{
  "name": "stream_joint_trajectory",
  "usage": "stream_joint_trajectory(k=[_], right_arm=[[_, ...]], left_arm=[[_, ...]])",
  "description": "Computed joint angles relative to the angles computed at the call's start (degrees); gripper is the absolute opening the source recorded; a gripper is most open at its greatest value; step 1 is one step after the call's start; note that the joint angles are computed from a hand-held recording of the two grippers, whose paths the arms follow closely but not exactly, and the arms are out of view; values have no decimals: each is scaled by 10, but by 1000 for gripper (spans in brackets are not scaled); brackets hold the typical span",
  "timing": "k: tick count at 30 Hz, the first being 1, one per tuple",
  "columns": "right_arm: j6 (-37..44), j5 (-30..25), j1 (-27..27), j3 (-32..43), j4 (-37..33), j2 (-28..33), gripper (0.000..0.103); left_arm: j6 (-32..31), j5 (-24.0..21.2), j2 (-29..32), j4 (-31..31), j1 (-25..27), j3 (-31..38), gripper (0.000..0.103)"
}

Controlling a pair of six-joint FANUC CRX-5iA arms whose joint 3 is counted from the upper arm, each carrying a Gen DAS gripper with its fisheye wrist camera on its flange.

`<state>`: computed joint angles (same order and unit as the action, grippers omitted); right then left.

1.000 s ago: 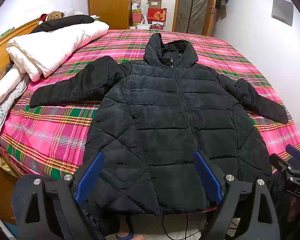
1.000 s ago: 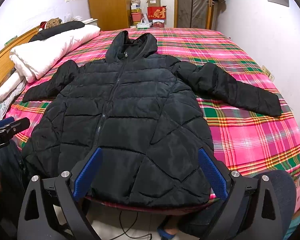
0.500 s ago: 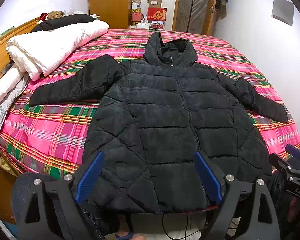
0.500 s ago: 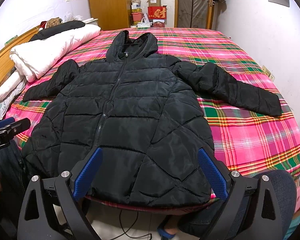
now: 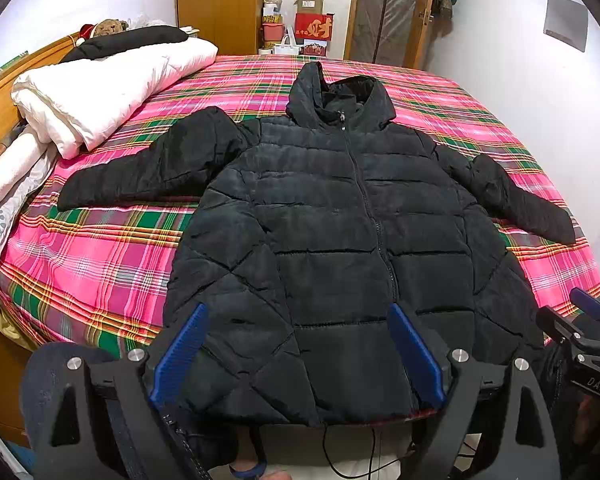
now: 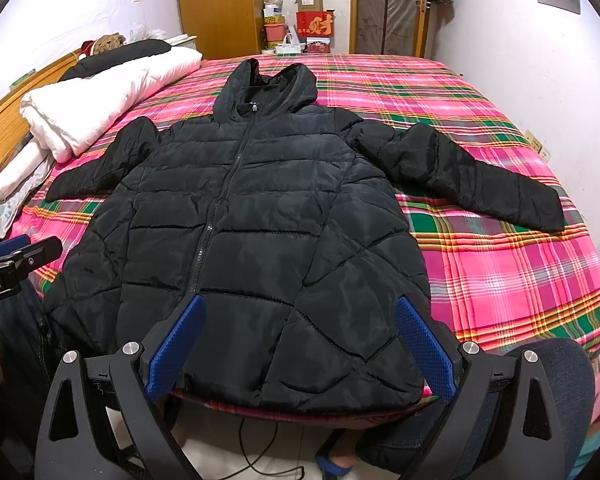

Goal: Fold large clothes

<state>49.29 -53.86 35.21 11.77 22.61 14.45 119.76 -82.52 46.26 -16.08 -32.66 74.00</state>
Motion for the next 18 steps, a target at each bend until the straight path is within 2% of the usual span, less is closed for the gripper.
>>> stream_joint_trajectory(k=[18], right_arm=[[3,-2,0,3,-2,1,96]], left_arm=[[-1,-8,6,1,1,12,92]])
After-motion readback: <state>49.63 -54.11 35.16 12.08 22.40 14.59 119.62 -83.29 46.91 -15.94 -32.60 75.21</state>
